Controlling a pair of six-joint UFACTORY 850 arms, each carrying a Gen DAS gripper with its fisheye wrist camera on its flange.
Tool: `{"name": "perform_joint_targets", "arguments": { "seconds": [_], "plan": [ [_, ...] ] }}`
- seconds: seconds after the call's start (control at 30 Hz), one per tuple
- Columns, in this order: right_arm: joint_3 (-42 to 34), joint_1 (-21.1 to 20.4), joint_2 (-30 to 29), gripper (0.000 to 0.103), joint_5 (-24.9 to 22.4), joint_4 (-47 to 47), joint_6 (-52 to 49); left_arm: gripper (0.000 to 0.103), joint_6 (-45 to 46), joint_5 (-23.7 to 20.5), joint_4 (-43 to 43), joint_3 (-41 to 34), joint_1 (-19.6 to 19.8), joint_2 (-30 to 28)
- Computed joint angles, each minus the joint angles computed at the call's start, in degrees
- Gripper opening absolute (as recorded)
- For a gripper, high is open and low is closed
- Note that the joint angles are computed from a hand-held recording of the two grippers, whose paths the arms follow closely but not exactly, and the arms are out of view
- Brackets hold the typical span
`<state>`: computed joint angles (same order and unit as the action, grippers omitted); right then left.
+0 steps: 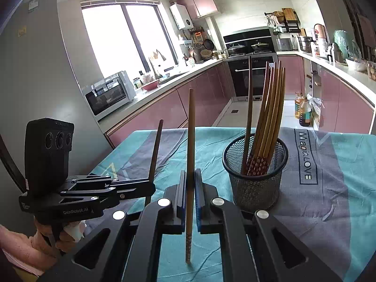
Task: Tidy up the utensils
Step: 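Lift both chopsticks upright and carry them toward the mesh cup, then hold both chopsticks upright and move them above the mesh cup rim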
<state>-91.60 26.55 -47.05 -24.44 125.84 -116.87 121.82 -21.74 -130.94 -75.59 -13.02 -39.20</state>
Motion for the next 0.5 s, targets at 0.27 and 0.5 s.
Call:
{"name": "perform_joint_targets", "arguments": {
  "seconds": [0.27,0.5],
  "plan": [
    [1.0,-0.5,0.9,0.005,-1.1,3.0,-3.1,0.007,0.7,-0.7,-0.5,0.5,0.0,0.7],
    [1.4,-0.8,1.4,0.005,-1.7,4.4,-4.9,0.007,1.7,-2.0,-1.1,0.8,0.3,1.1]
  ]
}}
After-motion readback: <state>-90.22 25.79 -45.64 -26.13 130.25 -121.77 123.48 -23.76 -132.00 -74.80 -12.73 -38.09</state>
